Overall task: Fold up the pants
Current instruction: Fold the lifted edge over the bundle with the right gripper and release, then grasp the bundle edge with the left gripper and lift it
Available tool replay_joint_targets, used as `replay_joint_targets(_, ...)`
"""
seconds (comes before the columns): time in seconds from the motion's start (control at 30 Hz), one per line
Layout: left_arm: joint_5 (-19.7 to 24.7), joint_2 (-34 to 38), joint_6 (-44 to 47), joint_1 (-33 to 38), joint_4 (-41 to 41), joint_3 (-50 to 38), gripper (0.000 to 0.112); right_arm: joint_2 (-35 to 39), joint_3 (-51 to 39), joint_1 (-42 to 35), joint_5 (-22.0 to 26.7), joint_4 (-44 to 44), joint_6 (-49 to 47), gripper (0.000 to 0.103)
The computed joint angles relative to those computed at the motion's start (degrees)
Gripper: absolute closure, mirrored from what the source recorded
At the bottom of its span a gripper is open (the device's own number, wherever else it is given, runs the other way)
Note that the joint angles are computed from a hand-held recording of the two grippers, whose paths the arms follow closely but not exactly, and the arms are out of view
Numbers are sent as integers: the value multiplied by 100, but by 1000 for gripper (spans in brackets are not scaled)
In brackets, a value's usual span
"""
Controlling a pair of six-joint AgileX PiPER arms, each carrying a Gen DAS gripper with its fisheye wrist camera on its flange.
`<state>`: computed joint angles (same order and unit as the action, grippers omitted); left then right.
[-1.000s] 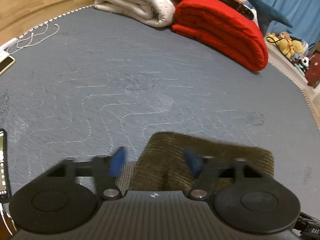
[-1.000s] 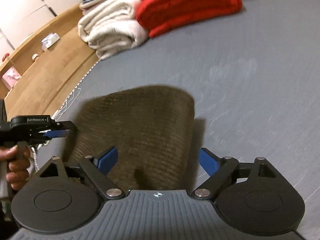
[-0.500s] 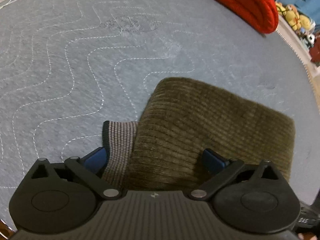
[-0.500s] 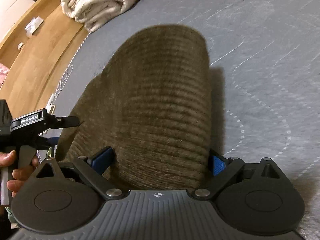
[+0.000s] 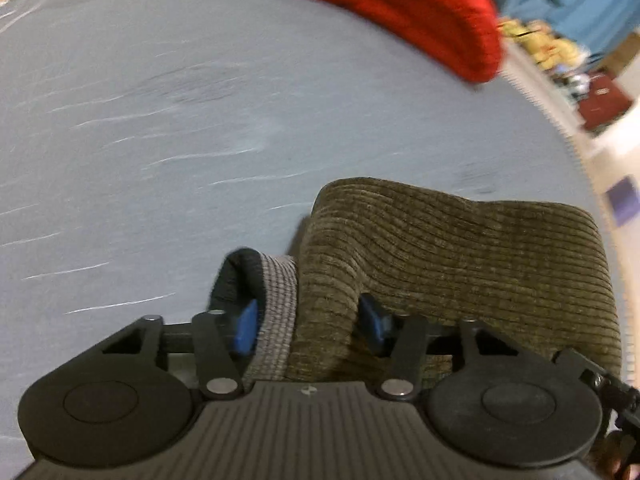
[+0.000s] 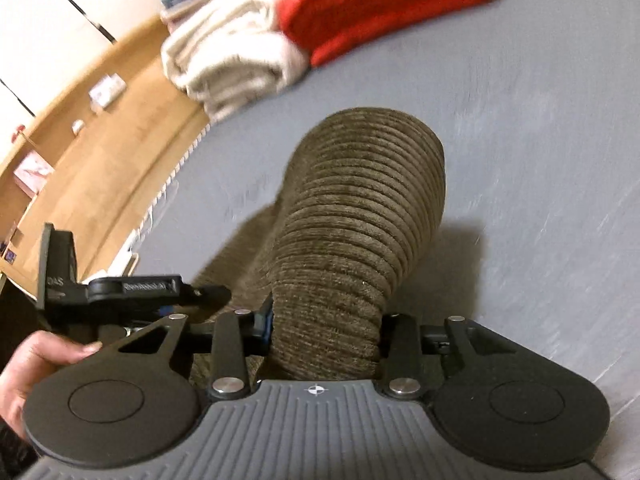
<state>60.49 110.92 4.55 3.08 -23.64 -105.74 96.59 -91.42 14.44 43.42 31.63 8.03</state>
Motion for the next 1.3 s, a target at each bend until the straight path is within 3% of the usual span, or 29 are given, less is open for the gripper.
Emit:
replay_joint_targets(0.1,-527,-156,100,-415,-308,99,69,-393,215,-478,-114,-6,-243,65)
replay_joint_targets(0.13,-734,-206,131,-558,-379,160,86,-521,290,-665,-136,-37,-320,65)
replay_joint_targets(0.17,-900,-242,179,-694,-464,190,93,-640,353,-841,-159,-111,-377,65)
replay_joint_targets(0.2,-1014,-251,191,-818,-503,194,93,-757,433,-1064,-173,-126,-444,65)
replay_joint_targets(0.3,-1209,-168,-219,-1333,139,63,76,-952,647,-1858,-1,37,-705,64)
replay_joint_targets(0.37,-1277,-152,-233,-1569,380,30,75,-818,547,-2364,447,-176,-711,55)
replay_joint_targets(0.47,-1456,-256,158,-1828,173,211,75,-506,494,-2888,996,-779,47,47)
replay_joint_targets(0.6,-1553,-332,1097,-2100,-562,440,75,-644,789,-2893,886,-1333,512,37)
replay_joint_targets(0.67,-1291,-254,1574,-2197,-833,442,75,-854,793,-2615,693,-2014,606,29)
replay_joint_targets(0.73,-412,183,1627,-2397,-334,-86,73,-962,766,-2401,457,-2379,689,26)
replay_joint_targets(0.77,-38,329,1661,-2537,3,-195,73,-1044,791,-2433,408,-2259,554,26)
replay_joint_targets(0.83,74,296,2085,-2772,438,-57,73,-1091,753,-2436,378,-1821,181,26)
replay_joint_targets(0.93,438,469,1677,-2504,58,-533,73,-1276,1005,-2508,396,-739,-1195,25)
replay_joint_targets(0.97,305,479,1565,-2394,-38,-552,73,-1284,1057,-2515,493,-373,-1639,25)
replay_joint_targets(1.03,-377,382,1117,-2329,-78,-346,70,-1195,1050,-2423,1003,-68,-2235,26)
replay_joint_targets(1.1,-744,499,772,-2243,-325,-357,69,-979,974,-1959,1580,-680,-2529,26)
replay_joint_targets(1.2,-1001,819,407,-2304,-521,-506,62,-1277,1400,-1288,1250,-1791,-2692,28)
replay_joint_targets(1.3,-939,1230,181,-2502,-236,-925,48,-1347,1402,-1498,1488,-1478,-3156,28)
